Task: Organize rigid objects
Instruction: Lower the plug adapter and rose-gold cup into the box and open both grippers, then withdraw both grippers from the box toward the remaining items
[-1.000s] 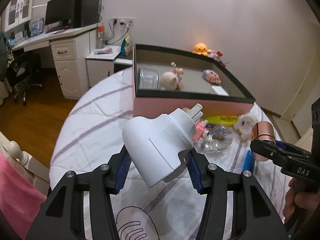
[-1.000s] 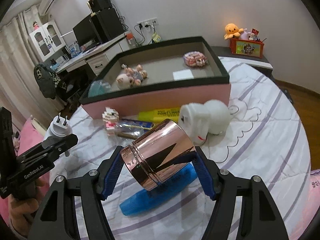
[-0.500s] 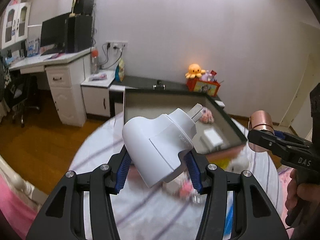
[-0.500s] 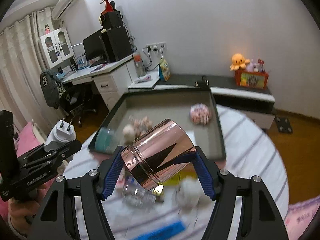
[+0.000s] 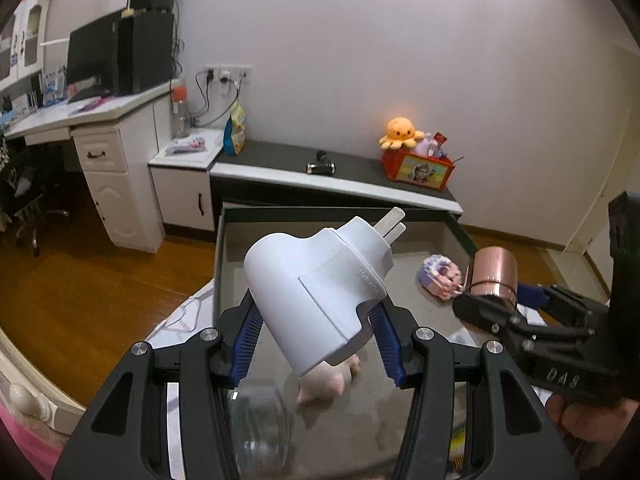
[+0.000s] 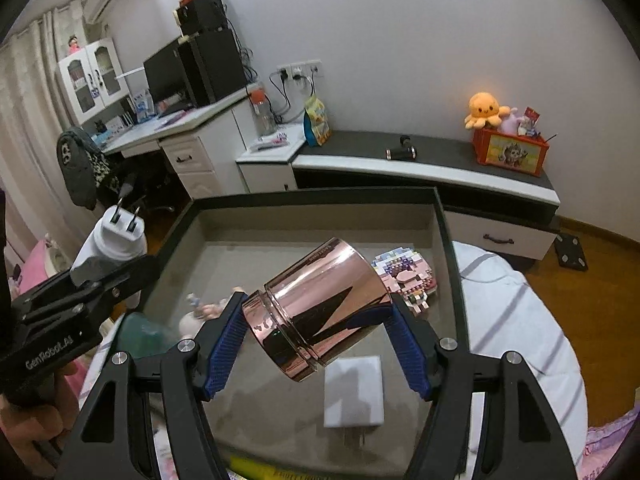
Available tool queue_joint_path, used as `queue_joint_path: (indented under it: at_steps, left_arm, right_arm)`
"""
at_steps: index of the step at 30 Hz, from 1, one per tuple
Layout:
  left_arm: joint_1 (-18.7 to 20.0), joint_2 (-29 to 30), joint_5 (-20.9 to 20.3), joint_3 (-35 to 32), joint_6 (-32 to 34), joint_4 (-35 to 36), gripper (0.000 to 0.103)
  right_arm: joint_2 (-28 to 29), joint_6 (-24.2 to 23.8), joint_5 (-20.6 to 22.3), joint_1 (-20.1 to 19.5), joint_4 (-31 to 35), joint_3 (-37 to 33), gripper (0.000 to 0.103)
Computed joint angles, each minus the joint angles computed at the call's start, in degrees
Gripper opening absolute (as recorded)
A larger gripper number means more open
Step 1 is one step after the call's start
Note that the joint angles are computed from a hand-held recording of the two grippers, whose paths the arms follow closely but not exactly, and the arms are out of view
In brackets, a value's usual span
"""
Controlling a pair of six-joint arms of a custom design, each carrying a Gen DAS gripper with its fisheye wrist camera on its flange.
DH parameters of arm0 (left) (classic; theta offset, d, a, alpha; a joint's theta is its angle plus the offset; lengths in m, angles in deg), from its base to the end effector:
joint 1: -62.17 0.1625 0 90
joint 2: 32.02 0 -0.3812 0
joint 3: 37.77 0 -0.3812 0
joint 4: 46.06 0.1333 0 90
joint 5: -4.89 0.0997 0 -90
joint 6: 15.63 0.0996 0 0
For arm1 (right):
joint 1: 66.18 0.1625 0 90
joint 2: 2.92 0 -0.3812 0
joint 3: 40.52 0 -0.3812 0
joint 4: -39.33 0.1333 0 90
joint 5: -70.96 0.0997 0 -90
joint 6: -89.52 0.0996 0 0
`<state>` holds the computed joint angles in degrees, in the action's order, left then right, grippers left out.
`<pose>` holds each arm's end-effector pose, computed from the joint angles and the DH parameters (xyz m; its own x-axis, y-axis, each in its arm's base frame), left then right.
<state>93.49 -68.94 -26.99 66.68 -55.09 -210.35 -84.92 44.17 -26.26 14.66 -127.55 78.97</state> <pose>-0.3614 -0.4750 -0.0013 -0.8170 -0.0198 -0.5762 0.4262 0.6523 -0.6268 0.0404 -0.5082 0.2949 -0.7669 -0.3765 0.5197 -0.6013 0.7046 -0.3769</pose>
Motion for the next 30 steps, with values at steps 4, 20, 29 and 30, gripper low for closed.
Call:
queue_joint_path:
  at_steps: [4,20,29,30]
  left_arm:
    - [2.2,1.8,-0.8,-3.1,0.9,1.8,0.053]
    - [-2.7,-2.5,5.9,3.0,-9.4,7.6,0.101]
    - [-10.4,-8.3,6.9,9.5,-22.6,17.6,0.102]
    - [-11.2,-8.9,6.8,10.0,-24.0,18.7,0.102]
  right_arm:
    - [2.1,0.2,-1.8,-0.2,0.4,-1.6,0.07]
    - [-3.7,2.3,-3.9,1.0,-3.1,2.8,0.103]
    - [-14.6,1.8,1.0,-0.2,-1.7,9.5,0.103]
    - [-15.7,1.6,1.3,-0.2,-1.6,10.1,0.103]
